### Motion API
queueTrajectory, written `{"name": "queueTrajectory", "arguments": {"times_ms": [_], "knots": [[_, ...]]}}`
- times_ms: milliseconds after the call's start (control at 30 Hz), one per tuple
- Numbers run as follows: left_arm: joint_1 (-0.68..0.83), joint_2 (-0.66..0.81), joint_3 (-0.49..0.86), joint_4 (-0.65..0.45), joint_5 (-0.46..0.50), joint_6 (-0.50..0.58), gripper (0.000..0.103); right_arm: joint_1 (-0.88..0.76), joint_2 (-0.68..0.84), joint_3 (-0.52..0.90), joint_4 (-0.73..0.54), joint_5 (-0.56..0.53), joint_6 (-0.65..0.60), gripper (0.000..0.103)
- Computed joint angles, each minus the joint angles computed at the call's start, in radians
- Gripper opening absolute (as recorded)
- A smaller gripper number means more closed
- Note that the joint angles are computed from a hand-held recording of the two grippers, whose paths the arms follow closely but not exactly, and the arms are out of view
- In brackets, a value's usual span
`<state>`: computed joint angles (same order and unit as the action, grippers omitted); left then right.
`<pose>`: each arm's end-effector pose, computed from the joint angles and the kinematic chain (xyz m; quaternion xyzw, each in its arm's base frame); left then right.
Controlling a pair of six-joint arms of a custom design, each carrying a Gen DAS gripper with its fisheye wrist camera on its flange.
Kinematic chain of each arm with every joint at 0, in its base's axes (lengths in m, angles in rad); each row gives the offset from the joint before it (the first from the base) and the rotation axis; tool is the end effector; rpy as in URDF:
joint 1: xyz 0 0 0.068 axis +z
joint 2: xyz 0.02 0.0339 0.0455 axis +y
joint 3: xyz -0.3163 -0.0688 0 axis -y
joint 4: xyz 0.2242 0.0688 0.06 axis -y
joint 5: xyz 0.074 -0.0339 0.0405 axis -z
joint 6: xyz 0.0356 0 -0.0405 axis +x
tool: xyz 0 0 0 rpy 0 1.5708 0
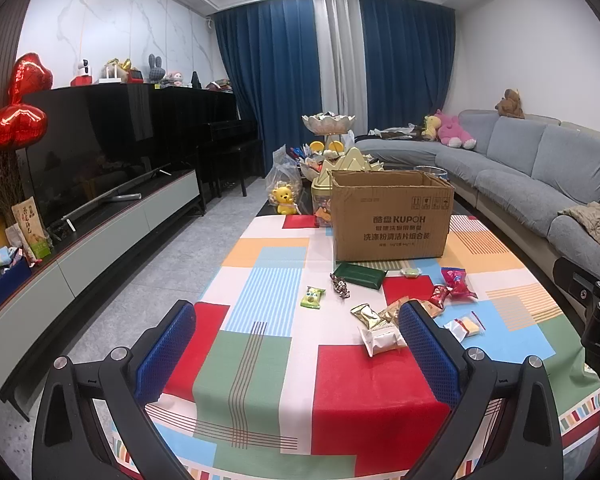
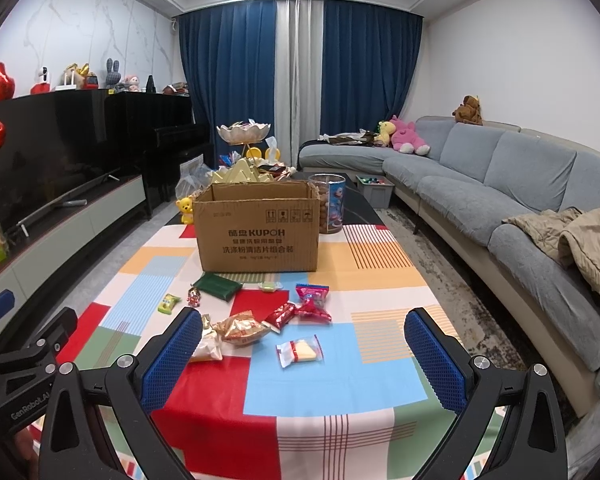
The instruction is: Organize snacks
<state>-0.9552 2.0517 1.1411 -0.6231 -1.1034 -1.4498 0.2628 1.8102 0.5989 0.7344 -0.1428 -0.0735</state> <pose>0.2307 -0.2711 0.1637 -0.2179 0.8232 0.1739 0.4946 0.3145 0.0899 0.1819 -0.1792 0.8337 0.1097 0.5107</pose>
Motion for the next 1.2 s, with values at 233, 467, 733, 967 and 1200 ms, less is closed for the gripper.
{"name": "queueTrajectory", "arguments": {"times_ms": [233,467,733,967,1200], "knots": [[0.001,0.001,0.0,0.003,0.0,0.002,0.103,0.0,-0.001,0.001,-0.002,0.0,0.0,0.102],[0.004,0.002,-0.001,0.015,0.005,0.014,0.103,0.002,0.0,0.001,-0.002,0.001,0.001,0.102],[0.008,0.006,-0.01,0.048,0.013,0.038,0.103,0.0,0.009,0.003,0.0,0.0,0.002,0.102],[0.03,0.013,-0.023,0.128,0.032,0.119,0.103,0.002,0.054,0.027,-0.005,0.001,-0.002,0.102],[0.063,0.024,-0.035,0.232,0.064,0.226,0.103,-0.002,0.101,0.095,-0.057,0.005,-0.004,0.102]]}}
